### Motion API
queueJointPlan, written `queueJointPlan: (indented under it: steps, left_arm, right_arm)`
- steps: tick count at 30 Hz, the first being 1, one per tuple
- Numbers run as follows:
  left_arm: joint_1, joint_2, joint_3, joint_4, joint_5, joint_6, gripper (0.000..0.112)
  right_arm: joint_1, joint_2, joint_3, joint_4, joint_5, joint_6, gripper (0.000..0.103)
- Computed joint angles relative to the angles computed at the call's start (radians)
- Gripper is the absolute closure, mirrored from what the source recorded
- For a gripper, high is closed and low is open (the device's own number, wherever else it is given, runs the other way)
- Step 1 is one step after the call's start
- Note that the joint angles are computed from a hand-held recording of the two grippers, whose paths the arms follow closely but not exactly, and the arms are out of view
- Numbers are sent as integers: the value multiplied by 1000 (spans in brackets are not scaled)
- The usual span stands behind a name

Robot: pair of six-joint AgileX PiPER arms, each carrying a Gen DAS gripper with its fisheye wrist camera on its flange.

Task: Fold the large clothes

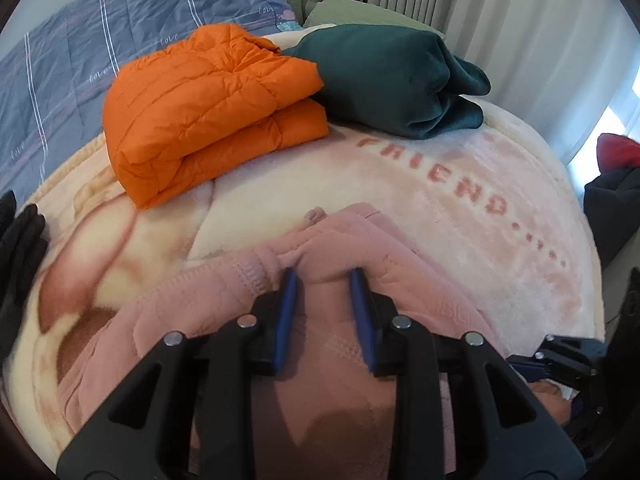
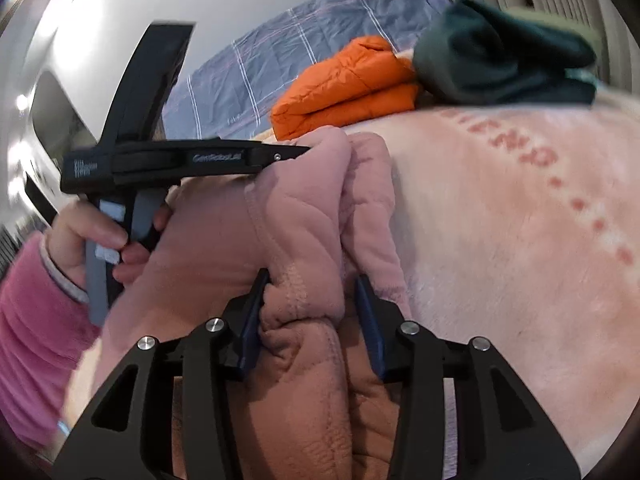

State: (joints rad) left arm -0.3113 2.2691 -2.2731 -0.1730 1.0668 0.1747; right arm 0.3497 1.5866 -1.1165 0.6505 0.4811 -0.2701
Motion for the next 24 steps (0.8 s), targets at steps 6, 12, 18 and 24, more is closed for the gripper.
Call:
queueJointPlan:
  steps: [6,12,18,24]
  left_arm:
    - [-24,-356,488,131,-362,-118,58]
    - [-72,-852,1088,341,-578,-231,33]
    - [-380,-1139,1515,941,-504,-765,29]
    - [-604,-984,1569,1269,-332,-1188,28]
  right_arm:
    - [-39,-37,60,111,2,-93,52]
    - [-34,-35,50,98,5,-47,50]
    - [-3,-13,5,-36,-1,85,48]
    - [44,-22,3,-209,-38,249,47]
